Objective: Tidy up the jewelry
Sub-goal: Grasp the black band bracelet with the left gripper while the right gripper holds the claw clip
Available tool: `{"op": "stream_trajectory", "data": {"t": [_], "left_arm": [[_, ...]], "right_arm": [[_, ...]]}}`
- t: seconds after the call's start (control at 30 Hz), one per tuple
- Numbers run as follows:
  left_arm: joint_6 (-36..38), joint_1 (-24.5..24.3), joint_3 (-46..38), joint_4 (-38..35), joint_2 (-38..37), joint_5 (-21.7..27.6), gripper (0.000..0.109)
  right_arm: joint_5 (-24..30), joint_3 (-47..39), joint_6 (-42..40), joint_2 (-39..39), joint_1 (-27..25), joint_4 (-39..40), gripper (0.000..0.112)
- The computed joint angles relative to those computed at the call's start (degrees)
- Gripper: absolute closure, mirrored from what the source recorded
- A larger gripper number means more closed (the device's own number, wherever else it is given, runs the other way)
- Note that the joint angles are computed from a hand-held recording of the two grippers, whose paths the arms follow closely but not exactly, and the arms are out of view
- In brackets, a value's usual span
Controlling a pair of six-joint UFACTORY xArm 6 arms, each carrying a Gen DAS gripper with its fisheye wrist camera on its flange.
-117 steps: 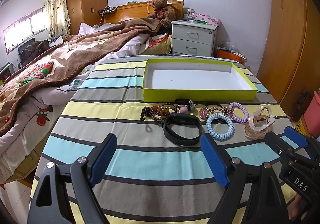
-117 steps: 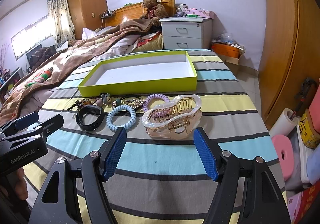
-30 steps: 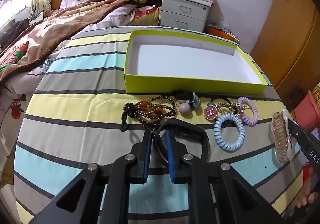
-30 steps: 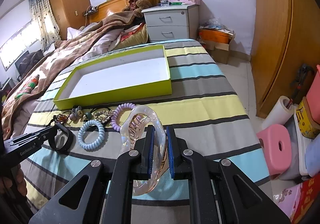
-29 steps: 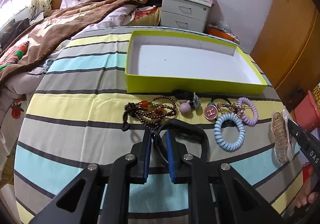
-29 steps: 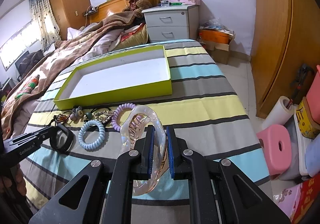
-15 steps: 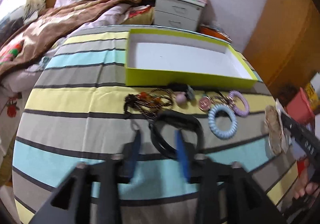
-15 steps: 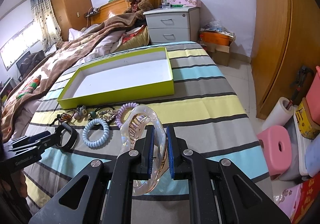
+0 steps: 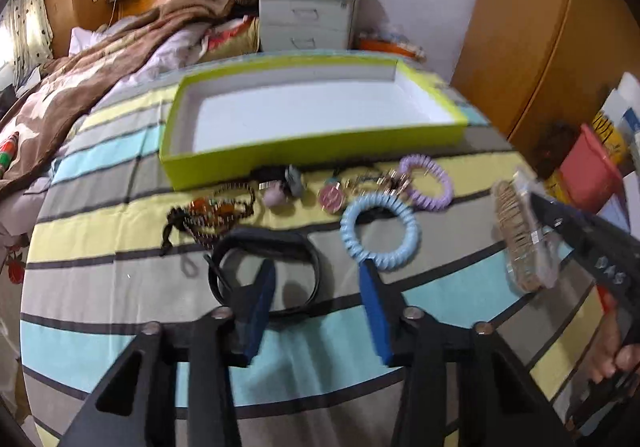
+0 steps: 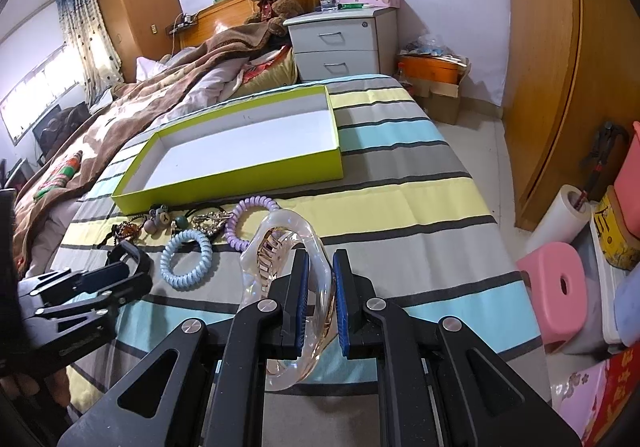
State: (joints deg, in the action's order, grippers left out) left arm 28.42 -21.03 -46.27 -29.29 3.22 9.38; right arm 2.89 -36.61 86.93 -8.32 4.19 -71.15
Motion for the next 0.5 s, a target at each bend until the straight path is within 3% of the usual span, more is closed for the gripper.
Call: {"op": "stream_trajectory", "data": {"t": [0.17, 0.33, 0.43, 0.5], "left_arm": [[-11.71, 1.23, -0.11, 13.31, 2.12, -2.55, 0.075], [-15.05, 1.64, 0.11, 17.81, 2.02, -2.68, 0.078], [-11.34, 1.20, 0.23, 13.07, 1.71, -2.43, 0.096], [-8.24, 1.06, 0.10, 9.06, 1.58, -2.04, 0.099]], "right_arm": [[0.08, -0.02, 0.19, 0.07, 0.05, -0.19, 0.100], [0.10, -0.09, -0.86, 0.34, 0.03, 0.75, 0.100], [0.14, -0.23, -0.49, 0.42, 0.01, 0.25, 0.100], [0.31, -0.41, 0.32, 0.49, 0.11, -0.66, 0.100]]}}
